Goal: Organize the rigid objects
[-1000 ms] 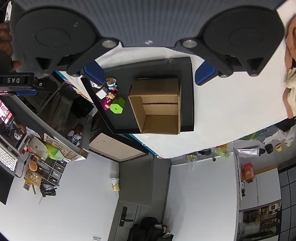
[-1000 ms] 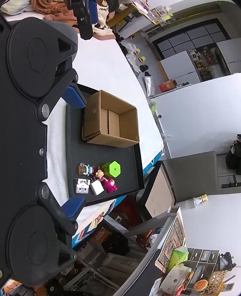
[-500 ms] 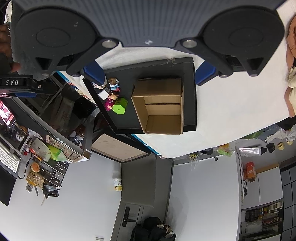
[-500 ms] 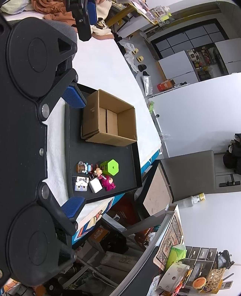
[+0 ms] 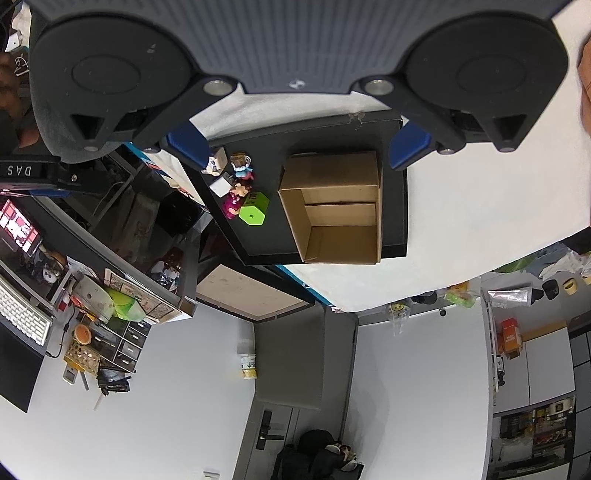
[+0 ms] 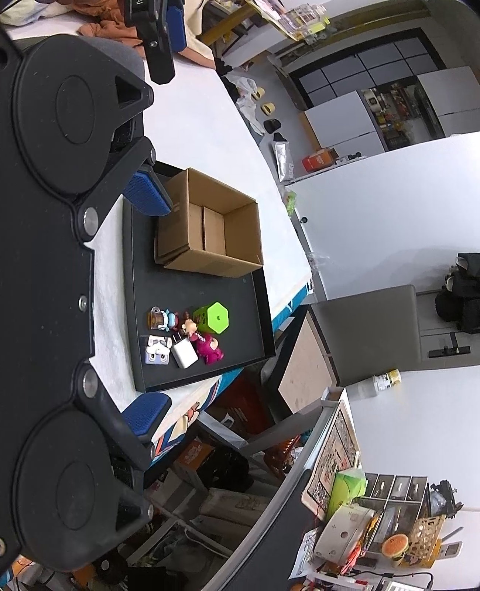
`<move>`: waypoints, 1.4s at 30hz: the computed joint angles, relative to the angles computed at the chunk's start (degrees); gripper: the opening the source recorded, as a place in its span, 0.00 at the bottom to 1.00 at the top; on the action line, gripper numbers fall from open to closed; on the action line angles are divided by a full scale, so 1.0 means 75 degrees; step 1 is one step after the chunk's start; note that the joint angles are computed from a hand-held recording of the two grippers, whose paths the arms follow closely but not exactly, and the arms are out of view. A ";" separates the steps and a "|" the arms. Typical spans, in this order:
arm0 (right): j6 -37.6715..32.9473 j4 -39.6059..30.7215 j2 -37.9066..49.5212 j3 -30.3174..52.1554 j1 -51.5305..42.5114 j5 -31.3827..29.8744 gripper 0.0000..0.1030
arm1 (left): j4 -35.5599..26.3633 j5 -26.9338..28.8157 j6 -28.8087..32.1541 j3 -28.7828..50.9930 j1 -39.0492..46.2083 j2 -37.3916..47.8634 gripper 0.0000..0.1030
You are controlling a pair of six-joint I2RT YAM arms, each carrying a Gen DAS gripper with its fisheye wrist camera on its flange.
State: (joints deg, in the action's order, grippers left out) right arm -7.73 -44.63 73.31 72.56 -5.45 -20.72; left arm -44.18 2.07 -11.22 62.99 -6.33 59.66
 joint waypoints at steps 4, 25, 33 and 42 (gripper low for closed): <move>-0.0033 0.0011 -0.0060 -0.0054 -0.0077 -0.0029 1.00 | 0.0034 0.0000 -0.0054 0.0003 -0.0018 0.0012 1.00; -0.0024 0.0174 -0.0245 -0.0193 -0.0280 -0.0200 1.00 | 0.0067 -0.0231 -0.0112 -0.0010 -0.0400 -0.0148 1.00; -0.0081 0.0181 -0.0247 -0.0220 -0.0324 -0.0298 1.00 | 0.0060 -0.0272 -0.0129 -0.0051 -0.0425 -0.0220 1.00; -0.0103 0.0224 -0.0194 -0.0254 -0.0324 -0.0303 1.00 | 0.0110 -0.0139 -0.0024 0.0000 -0.0315 -0.0033 1.00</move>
